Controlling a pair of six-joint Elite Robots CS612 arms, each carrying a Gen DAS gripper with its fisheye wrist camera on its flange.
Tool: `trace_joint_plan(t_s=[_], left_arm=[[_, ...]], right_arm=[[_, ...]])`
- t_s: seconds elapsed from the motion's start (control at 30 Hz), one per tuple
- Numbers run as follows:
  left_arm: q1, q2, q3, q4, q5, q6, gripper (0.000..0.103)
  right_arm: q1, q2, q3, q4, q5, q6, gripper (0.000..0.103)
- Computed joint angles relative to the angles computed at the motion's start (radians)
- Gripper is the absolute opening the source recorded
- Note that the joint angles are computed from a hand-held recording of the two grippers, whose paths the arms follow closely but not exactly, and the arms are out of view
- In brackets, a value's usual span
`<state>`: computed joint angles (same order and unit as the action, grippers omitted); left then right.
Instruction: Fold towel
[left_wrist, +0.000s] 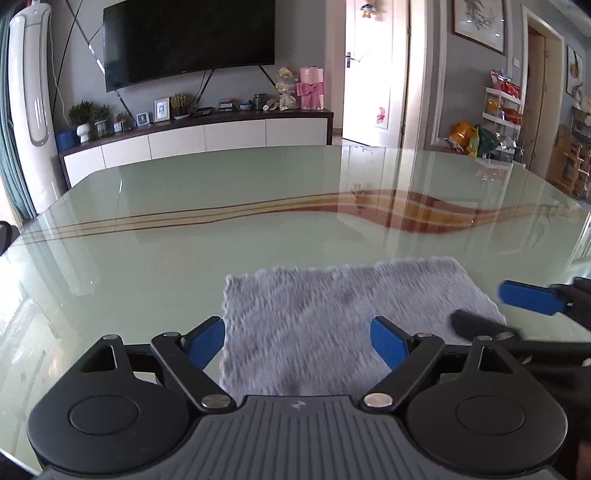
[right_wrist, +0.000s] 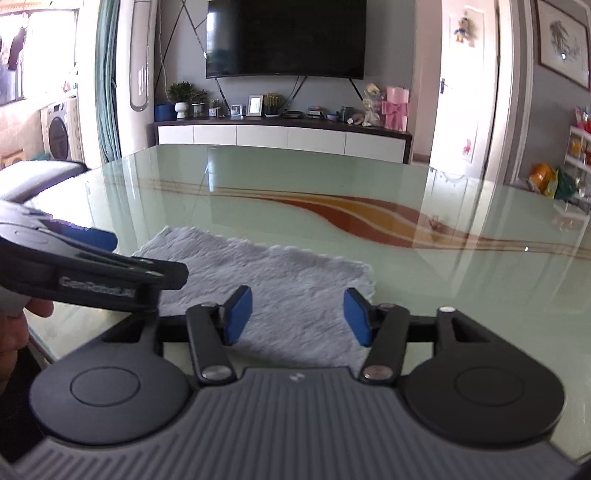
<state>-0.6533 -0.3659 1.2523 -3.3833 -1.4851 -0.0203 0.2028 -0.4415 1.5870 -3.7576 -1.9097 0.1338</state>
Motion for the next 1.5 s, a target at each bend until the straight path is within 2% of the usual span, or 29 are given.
trace_joint_plan(t_s=[0.23, 0.37, 0.7, 0.87, 0.93, 1.1, 1.17, 1.3, 1.4, 1.5], left_arm=[[0.006, -0.010, 0.021, 0.031, -0.010, -0.035, 0.084], [0.009, -0.007, 0.026, 0.041, -0.024, -0.029, 0.087], [0.016, -0.009, 0.042, 0.020, 0.014, -0.018, 0.090], [0.016, -0.014, 0.057, -0.001, 0.046, -0.012, 0.091], [0.017, -0.016, 0.064, -0.008, 0.073, -0.015, 0.091], [0.024, -0.026, 0.072, 0.007, 0.122, -0.052, 0.090], [0.027, -0.030, 0.075, 0.005, 0.120, -0.057, 0.089], [0.027, -0.036, 0.083, -0.045, 0.088, -0.048, 0.089], [0.022, -0.028, 0.066, -0.040, 0.091, -0.029, 0.089], [0.019, -0.019, 0.044, 0.006, 0.139, -0.016, 0.089]], right_arm=[[0.004, -0.006, 0.008, 0.030, 0.012, -0.016, 0.056], [0.006, -0.006, 0.009, 0.063, -0.014, -0.025, 0.059], [-0.011, -0.017, 0.055, 0.046, -0.065, 0.036, 0.068], [-0.017, -0.019, 0.060, 0.050, -0.090, 0.049, 0.068], [-0.013, -0.018, 0.057, 0.057, -0.124, 0.050, 0.068], [-0.018, -0.022, 0.062, 0.057, -0.158, 0.068, 0.066], [-0.018, -0.021, 0.060, 0.023, -0.152, 0.055, 0.066], [-0.017, -0.015, 0.043, -0.045, -0.061, 0.027, 0.067], [-0.007, -0.001, 0.008, -0.018, -0.032, -0.004, 0.067], [-0.001, 0.010, -0.017, 0.039, -0.035, -0.020, 0.067]])
